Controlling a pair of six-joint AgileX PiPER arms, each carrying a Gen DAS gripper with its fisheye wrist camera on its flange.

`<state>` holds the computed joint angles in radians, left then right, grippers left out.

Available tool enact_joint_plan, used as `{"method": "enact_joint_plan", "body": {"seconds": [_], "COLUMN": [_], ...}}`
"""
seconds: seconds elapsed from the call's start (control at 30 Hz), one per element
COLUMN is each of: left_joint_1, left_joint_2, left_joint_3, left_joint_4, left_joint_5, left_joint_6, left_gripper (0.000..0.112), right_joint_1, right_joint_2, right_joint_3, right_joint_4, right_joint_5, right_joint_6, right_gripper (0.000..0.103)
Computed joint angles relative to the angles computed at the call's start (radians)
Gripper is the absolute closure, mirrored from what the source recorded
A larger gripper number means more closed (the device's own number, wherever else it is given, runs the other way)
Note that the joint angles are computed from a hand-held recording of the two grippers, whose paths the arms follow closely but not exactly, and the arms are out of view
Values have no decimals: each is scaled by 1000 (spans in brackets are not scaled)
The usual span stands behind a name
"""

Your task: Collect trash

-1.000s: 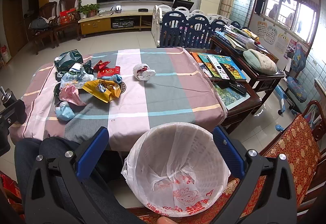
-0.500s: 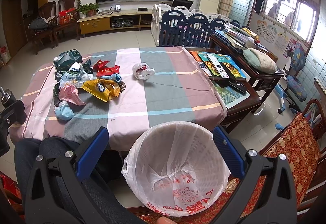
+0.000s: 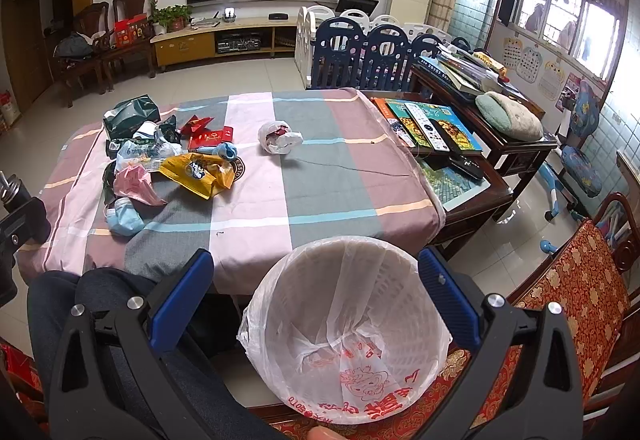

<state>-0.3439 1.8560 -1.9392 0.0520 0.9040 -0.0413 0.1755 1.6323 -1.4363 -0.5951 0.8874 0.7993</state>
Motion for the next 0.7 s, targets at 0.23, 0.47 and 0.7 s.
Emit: {"method": "enact_joint_plan", "body": {"seconds": [0.23, 0.47, 0.7], "left_joint_1": [0, 0, 2], "left_joint_2": [1, 2, 5], "left_joint_3": [-1, -6, -1], "left_joint_4": [-1, 0, -1], "left_joint_5": [1, 7, 12], "left_joint_6": [0, 0, 0], "left_gripper": [12, 12, 12], "right_joint_1": [-1, -2, -2], "right_joint_2": [2, 3, -1], "right_joint_3": [-5, -8, 3], "right_joint_4": [4, 5, 6], "right_joint_5": [2, 4, -1], "right_joint_6": [-4, -8, -5], "right_gripper": [3, 3, 3]}}
